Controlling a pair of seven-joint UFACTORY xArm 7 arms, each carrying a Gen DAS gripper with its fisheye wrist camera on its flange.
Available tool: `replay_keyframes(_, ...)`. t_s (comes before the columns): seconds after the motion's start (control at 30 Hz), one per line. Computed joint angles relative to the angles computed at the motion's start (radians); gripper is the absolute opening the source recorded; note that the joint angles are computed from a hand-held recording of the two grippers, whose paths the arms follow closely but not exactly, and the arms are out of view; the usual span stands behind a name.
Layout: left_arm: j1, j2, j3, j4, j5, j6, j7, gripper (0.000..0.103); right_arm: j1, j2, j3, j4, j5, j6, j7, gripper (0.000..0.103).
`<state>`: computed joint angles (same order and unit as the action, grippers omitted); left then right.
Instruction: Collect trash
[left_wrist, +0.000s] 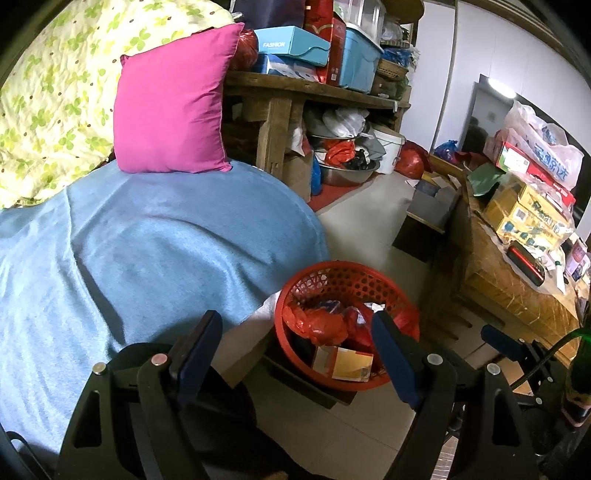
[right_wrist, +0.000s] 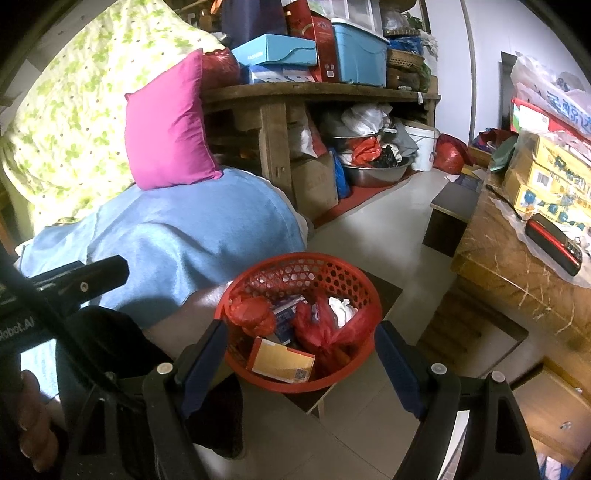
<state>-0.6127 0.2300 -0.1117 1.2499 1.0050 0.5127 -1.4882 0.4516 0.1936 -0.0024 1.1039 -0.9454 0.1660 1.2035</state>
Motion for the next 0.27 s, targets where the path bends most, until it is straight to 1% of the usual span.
replay_keyframes(0.27, -0.007, 0.007, -0.001, 0.007, 0.010, 0.010, 0.007, 0.083, -0.001, 0.004, 0.002, -0.001, 0.008, 0.006, -0.008, 0.084)
